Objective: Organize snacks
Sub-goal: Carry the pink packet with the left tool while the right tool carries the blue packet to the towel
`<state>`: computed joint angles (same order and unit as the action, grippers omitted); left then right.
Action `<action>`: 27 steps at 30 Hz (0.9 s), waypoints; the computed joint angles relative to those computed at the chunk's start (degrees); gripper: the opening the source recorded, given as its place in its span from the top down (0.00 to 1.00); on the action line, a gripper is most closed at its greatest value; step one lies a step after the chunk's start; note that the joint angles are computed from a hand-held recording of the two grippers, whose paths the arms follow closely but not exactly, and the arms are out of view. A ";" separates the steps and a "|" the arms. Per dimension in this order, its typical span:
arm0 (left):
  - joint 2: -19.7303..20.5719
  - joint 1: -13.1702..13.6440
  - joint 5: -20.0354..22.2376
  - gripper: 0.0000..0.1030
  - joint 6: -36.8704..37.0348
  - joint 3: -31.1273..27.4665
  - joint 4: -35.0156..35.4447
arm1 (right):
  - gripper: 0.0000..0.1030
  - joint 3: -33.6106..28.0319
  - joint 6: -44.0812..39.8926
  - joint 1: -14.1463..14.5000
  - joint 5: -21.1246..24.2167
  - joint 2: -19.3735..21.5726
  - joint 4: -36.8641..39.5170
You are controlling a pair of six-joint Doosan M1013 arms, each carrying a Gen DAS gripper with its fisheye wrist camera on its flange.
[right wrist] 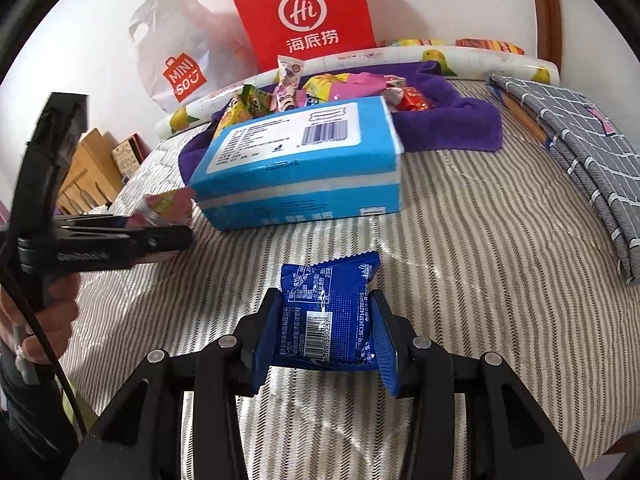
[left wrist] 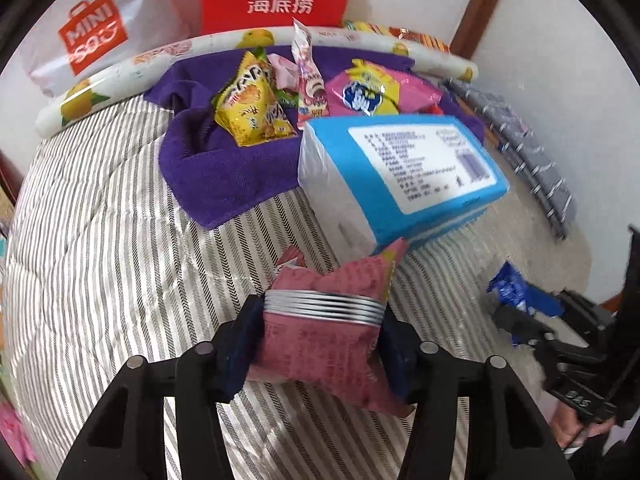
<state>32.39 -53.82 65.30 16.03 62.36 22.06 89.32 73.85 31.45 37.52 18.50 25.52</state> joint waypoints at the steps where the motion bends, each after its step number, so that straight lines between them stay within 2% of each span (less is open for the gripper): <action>1: -0.41 -0.07 -0.87 0.51 -0.66 0.52 0.06 | 0.58 0.00 0.12 -0.01 -0.08 0.01 -0.17; 5: -0.45 -0.77 -0.14 0.51 -2.04 0.14 1.66 | 0.58 -0.10 0.42 -0.12 -0.12 0.06 -0.48; 8: -0.97 -1.20 -1.09 0.51 -2.75 0.53 2.06 | 0.58 -0.19 0.28 -0.35 -0.04 0.12 -0.31; 17: 0.22 -1.94 -1.10 0.51 -2.10 -2.54 3.16 | 0.58 -0.87 0.24 -0.57 -0.31 0.09 -1.37; 27: 1.09 -1.70 -4.12 0.51 -0.97 -3.76 1.10 | 0.58 -2.01 -0.81 -0.63 -0.90 0.08 -1.65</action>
<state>33.48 -55.52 61.18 15.07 58.60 23.16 87.31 73.04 30.82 36.61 18.58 23.86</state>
